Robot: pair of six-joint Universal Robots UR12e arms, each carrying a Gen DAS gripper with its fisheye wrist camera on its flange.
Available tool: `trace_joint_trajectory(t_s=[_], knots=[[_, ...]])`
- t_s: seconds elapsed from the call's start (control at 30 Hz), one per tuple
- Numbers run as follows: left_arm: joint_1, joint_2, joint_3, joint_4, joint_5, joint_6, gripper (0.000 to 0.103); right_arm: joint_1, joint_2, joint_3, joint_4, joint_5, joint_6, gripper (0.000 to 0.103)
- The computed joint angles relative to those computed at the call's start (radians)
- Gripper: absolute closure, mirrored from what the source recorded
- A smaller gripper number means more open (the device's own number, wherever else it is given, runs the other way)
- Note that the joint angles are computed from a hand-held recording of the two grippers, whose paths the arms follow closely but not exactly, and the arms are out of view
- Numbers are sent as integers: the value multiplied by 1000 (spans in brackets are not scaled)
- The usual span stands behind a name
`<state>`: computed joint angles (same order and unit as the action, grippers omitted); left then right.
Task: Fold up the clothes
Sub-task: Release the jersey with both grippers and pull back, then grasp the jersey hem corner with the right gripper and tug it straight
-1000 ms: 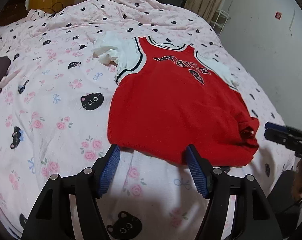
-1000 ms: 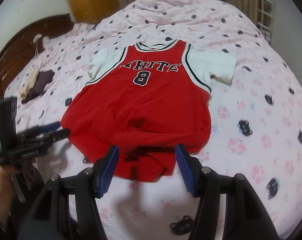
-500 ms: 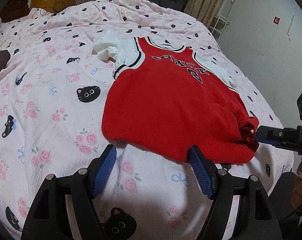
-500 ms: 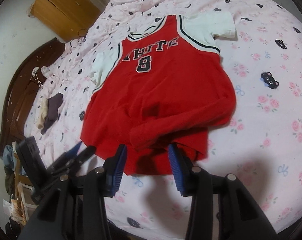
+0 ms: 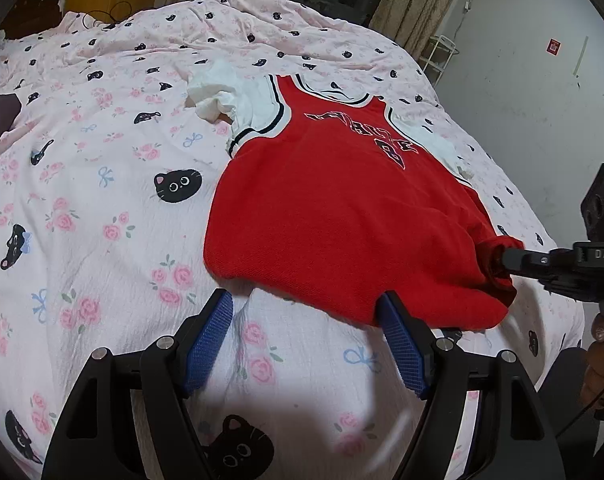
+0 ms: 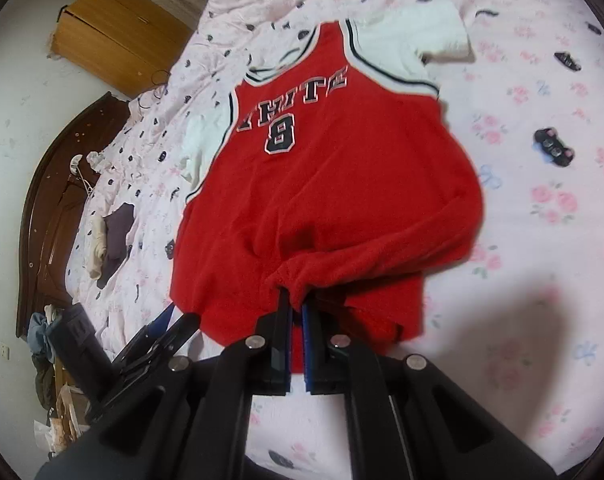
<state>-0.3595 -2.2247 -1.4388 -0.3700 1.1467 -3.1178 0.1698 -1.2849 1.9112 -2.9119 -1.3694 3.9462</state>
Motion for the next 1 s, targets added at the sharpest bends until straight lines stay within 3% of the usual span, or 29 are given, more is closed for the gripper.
trace_joint_trajectory(t_s=[0.23, 0.47, 0.57, 0.8, 0.9, 1.0], knots=[[1, 1, -1, 4, -4, -22, 33, -15, -102, 63, -10, -57, -29, 99], [3, 13, -9, 5, -16, -42, 33, -50, -187, 124, 72, -168, -47, 99], [0, 24, -15, -16, -9, -9, 33, -68, -197, 145, 106, -182, -37, 99], [-27, 51, -42, -27, 93, 122, 33, -81, -189, 176, 170, -188, -27, 99], [-28, 48, -40, -29, 98, 126, 33, -77, -177, 173, 206, -201, -35, 98], [-18, 38, -29, -21, 55, 108, 33, -63, -175, 166, 228, -233, -57, 96]])
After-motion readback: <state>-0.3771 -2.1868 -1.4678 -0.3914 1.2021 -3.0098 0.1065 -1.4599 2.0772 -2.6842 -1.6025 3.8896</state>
